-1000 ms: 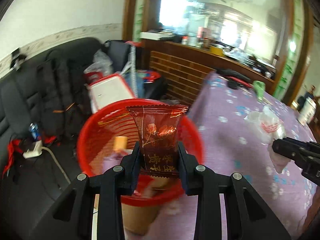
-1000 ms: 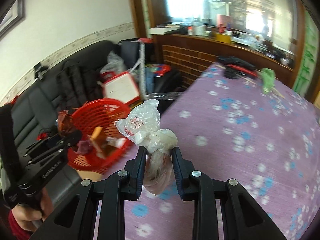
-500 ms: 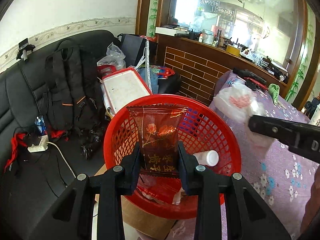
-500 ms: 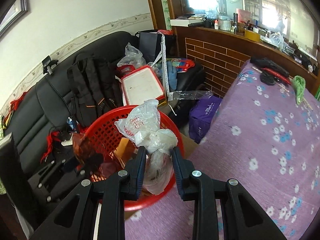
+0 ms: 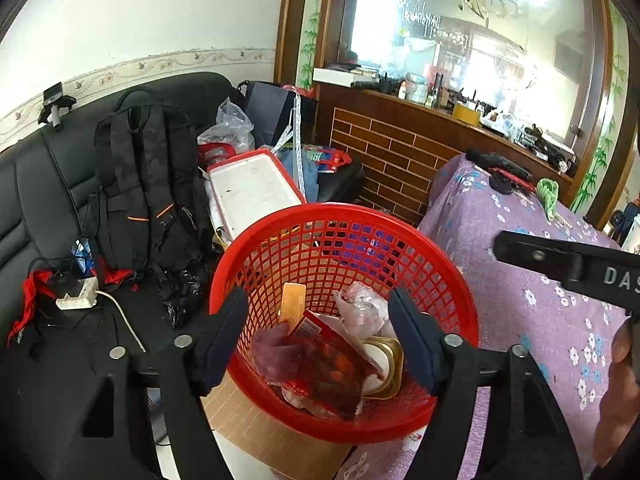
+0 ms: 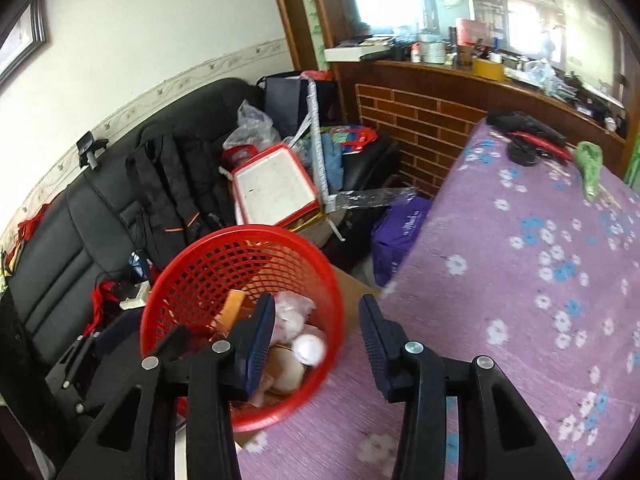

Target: Collect trash

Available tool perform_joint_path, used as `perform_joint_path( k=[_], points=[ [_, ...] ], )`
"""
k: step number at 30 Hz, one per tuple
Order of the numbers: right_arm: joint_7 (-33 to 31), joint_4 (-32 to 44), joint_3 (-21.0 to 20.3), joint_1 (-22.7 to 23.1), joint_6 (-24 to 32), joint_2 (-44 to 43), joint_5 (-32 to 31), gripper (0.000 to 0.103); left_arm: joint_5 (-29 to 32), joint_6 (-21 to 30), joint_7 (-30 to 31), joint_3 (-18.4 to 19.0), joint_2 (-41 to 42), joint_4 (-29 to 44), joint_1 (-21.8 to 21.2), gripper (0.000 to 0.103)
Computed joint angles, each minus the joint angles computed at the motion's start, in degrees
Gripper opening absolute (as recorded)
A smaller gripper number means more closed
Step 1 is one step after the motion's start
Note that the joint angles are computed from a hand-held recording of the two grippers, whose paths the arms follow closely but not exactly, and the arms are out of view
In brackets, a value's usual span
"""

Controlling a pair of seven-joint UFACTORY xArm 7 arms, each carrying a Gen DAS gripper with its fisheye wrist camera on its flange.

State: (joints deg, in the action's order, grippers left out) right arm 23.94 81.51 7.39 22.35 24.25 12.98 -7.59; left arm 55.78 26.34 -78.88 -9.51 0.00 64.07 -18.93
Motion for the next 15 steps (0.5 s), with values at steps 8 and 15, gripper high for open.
perform_joint_path(
  k=[8,15],
  points=[
    [5.51,-12.16,-0.79,-1.59,-3.01,-9.64,-5.46,0.070,7.48,9.23,-6.52,-2.92,-1.77,0.58,-2.44,0.095],
    [8.20,-20.90,1.07,-4.51,-4.76,-16.22,-8.46,0.077,10.17,17.43,-8.39,-5.03,-1.96,1.39,-5.47,0.098]
  ],
)
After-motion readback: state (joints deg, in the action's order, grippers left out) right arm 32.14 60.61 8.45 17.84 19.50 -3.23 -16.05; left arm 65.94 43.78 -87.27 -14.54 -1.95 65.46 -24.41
